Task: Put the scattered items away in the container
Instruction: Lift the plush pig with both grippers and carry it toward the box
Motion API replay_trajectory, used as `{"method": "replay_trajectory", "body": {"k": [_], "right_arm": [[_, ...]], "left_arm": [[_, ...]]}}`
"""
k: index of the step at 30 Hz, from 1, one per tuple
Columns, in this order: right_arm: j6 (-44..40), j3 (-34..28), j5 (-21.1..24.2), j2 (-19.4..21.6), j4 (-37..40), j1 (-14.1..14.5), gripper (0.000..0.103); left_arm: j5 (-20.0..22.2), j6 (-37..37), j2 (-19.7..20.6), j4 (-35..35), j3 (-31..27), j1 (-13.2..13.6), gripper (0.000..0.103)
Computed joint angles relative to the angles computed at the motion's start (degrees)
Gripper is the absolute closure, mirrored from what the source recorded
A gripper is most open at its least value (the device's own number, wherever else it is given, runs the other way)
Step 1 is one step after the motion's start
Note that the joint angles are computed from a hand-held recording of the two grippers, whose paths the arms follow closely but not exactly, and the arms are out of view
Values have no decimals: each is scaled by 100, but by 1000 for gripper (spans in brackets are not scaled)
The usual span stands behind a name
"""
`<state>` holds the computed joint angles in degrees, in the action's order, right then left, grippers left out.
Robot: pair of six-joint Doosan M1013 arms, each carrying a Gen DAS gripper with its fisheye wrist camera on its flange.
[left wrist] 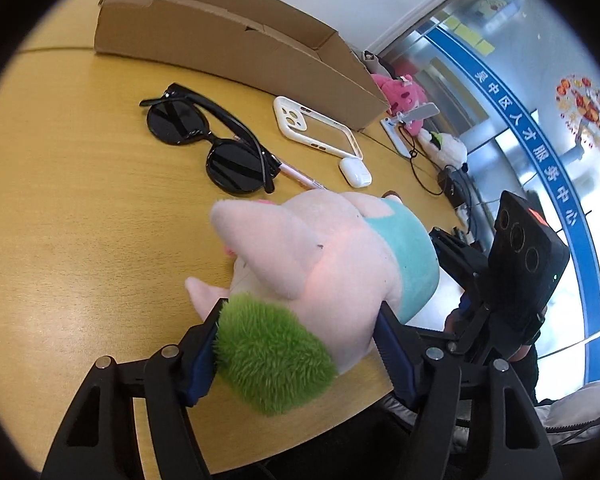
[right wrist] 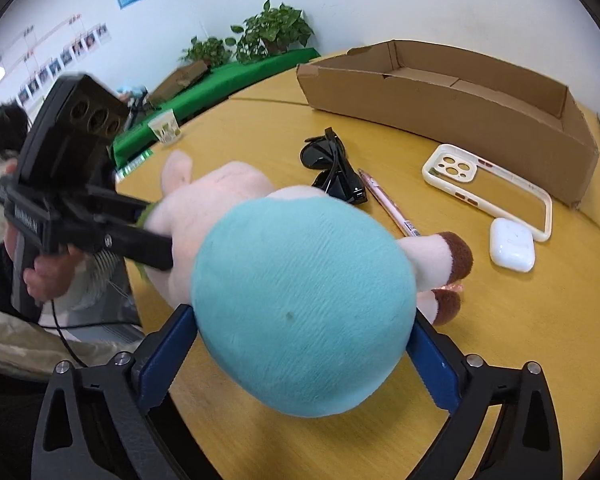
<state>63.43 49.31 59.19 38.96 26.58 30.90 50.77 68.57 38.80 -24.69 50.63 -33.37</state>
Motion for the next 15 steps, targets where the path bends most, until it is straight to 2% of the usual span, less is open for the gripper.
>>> {"method": "replay_trajectory", "body": {"k": [4, 9, 12, 15], "right_arm": [[-59, -335, 200, 131, -288, 13, 0], [-699, -1005, 472, 344, -890, 52, 0], [-1276, -1698, 888, 678, -1042, 114, 0], [-1571, -2559, 1581, 1171, -957, 168, 1]], "left_arm": [[-242, 270, -57, -441, 229, 108, 30], [-339, 242, -77, -328, 250, 161, 31], [-436, 221, -82, -346, 275, 182, 31], [-462, 191, -58, -403, 260, 198, 31]]}}
